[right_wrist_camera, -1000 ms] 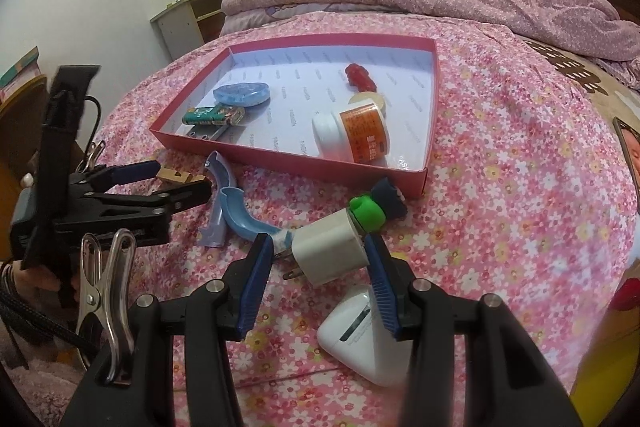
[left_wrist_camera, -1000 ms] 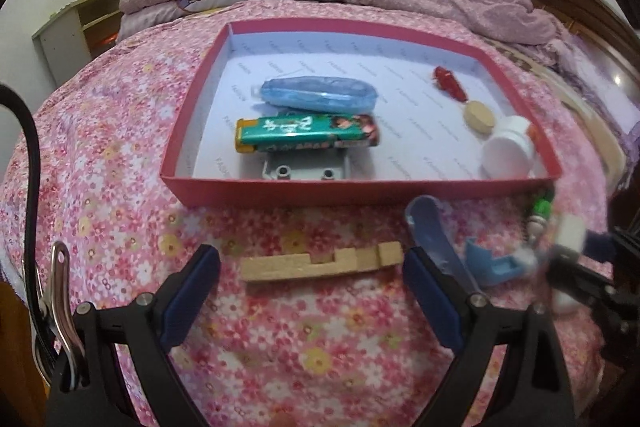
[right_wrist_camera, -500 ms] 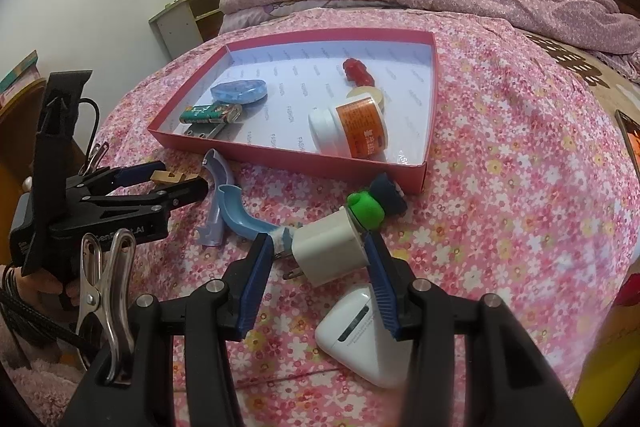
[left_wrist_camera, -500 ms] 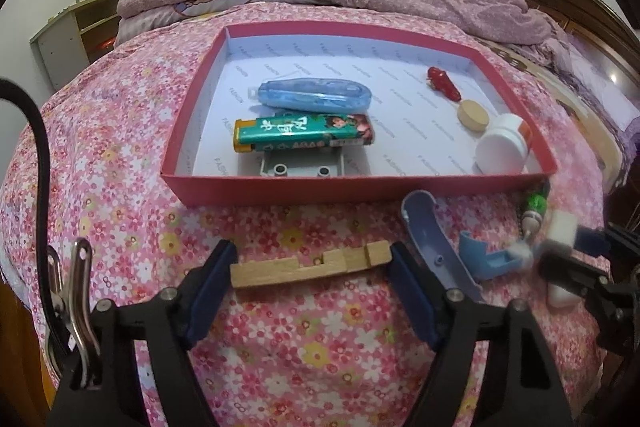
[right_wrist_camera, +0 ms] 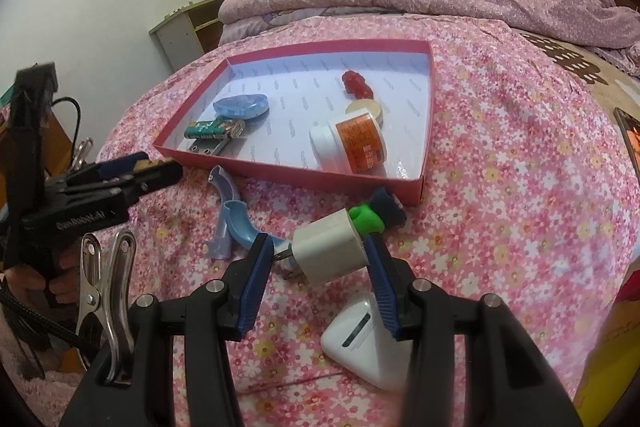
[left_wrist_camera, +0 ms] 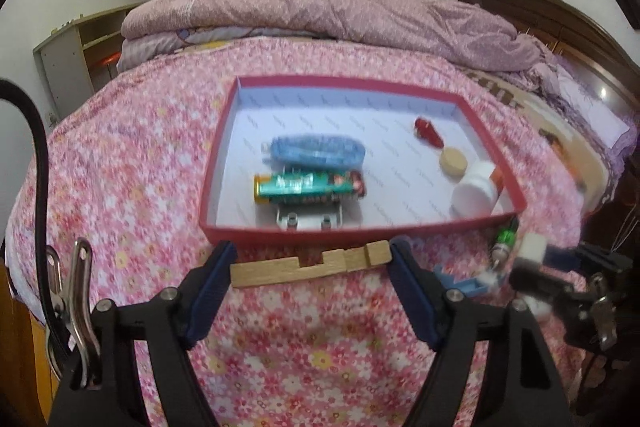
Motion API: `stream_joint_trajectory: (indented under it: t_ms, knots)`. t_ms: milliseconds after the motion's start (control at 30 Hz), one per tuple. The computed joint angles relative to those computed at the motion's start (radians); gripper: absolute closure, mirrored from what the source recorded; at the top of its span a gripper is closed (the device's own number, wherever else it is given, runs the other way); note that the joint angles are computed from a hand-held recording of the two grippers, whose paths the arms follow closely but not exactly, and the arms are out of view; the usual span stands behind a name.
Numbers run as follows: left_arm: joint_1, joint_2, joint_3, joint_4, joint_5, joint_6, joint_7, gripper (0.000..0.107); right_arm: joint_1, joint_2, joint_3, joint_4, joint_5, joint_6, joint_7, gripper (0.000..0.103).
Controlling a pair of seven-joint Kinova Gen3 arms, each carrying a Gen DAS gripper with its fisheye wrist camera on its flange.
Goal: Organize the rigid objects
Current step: 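Carry the wooden stick and white charger over the box with both tools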
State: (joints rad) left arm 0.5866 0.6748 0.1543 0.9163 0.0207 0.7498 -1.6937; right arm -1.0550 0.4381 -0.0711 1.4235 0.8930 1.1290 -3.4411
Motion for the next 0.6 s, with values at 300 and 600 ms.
stream_joint_trajectory:
  t_ms: [300,600]
  knots:
    - [0.007,0.068,0.006,-0.174,0.018,0.072,-0.005,0.027,0.026,-0.008,0.014,-0.025,0.025,-0.013,0.027,0.055]
    - [0.041,0.185,-0.029,-0.421,0.017,0.181,0.014,0.027,0.058,-0.005,0.028,-0.053,0.031,-0.008,0.067,0.055]
